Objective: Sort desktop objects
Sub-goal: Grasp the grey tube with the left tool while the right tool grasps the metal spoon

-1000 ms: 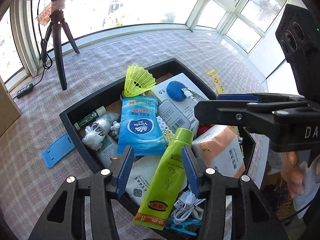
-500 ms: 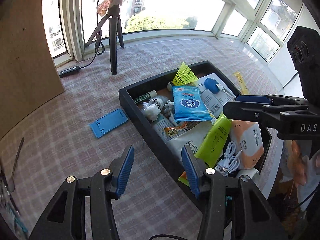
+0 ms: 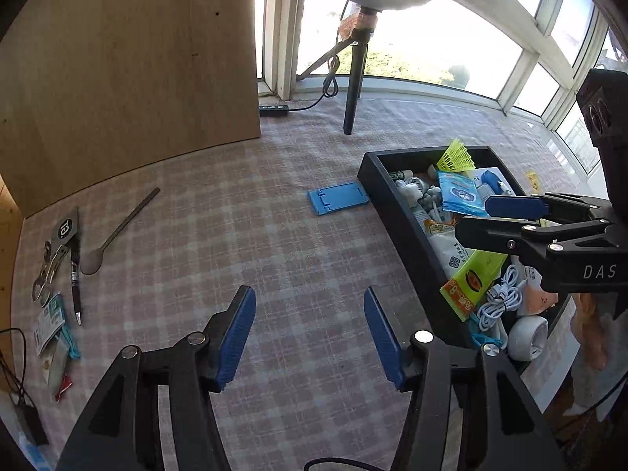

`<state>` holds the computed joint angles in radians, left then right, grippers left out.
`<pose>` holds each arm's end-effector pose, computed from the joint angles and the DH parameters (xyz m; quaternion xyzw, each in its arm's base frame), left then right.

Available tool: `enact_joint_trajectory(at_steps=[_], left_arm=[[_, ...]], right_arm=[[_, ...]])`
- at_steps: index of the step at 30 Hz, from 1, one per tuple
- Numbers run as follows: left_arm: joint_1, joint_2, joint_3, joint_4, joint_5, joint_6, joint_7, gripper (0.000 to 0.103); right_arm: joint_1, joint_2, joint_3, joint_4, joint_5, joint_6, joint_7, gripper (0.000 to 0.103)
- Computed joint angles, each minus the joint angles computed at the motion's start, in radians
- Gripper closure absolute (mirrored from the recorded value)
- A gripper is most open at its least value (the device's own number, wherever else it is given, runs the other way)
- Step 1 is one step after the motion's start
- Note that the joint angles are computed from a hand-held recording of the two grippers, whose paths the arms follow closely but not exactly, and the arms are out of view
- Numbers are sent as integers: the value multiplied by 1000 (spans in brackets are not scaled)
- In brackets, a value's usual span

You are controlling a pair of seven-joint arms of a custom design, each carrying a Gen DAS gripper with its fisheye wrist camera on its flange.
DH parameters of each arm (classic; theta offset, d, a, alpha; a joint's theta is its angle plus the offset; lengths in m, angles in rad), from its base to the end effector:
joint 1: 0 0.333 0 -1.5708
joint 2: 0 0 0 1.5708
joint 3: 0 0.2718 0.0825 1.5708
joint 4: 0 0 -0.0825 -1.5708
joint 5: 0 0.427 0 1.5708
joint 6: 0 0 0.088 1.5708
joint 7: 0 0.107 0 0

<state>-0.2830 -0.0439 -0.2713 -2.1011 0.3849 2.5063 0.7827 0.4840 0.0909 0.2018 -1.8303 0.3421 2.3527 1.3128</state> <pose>0.5186 -0.3253 0.4218 -0.6722 0.6916 -0.1985 0.1742 0.5104 0.4198 0.4687 -0.8853 0.3853 0.0140 0.2600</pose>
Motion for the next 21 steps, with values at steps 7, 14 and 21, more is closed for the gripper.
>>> enact_joint_trajectory(at_steps=[7,14,21], left_arm=[[60,-237,7,-277,-75,-2,-56,48],[163,-498,20,-540,-144,-12,4,48],[255,-553,68,-593,-182,-83,275,52]], right_arm=[[46,-55,31,-76,58,163,-77,30],[88,7,35,-25,-84,144,73,30],[122,231,84,259,-141,-65,-44,31]])
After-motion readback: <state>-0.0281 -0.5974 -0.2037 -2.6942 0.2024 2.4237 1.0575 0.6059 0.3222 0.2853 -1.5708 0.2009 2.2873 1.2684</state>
